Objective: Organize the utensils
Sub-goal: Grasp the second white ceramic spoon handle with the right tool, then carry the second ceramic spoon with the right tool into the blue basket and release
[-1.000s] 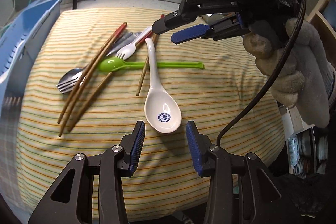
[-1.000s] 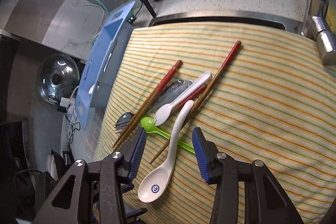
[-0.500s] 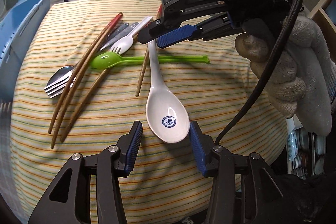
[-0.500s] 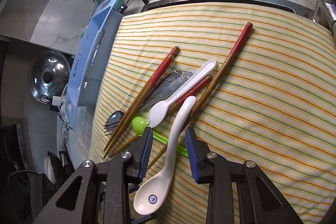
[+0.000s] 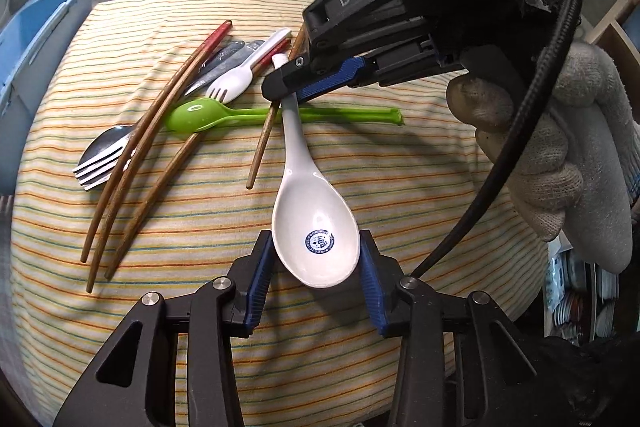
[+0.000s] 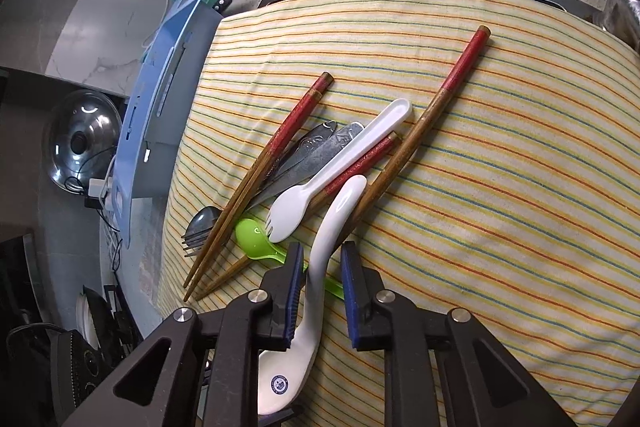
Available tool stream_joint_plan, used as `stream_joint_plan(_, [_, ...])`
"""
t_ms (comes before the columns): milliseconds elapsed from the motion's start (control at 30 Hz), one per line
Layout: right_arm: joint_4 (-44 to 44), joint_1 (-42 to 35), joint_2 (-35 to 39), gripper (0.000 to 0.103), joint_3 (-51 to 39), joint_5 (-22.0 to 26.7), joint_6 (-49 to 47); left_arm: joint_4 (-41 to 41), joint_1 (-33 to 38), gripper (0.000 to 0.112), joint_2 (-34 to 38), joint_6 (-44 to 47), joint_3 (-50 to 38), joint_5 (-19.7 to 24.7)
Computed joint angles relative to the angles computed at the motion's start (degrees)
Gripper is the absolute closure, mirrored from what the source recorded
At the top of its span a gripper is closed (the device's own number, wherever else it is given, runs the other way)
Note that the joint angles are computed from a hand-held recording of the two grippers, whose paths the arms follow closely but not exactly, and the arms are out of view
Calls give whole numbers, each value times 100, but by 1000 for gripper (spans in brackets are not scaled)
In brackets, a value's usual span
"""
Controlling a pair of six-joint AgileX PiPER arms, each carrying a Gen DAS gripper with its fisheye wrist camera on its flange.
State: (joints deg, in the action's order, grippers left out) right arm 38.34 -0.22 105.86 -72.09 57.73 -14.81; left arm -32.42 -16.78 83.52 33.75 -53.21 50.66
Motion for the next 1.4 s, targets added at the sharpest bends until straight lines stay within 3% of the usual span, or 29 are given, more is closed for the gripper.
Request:
stream_joint_plan(833, [399, -252, -481, 92, 227, 180, -108, -352, 556, 73, -419, 785, 44, 253])
stream_joint_plan(1133, [374, 177, -354, 93, -555, 242, 311, -413, 1235, 73, -353, 1188, -389, 532])
stream_joint_plan(1400, [153, 840, 319, 94, -2050, 346, 1068, -444, 2013, 73, -46, 1625, -1000, 850])
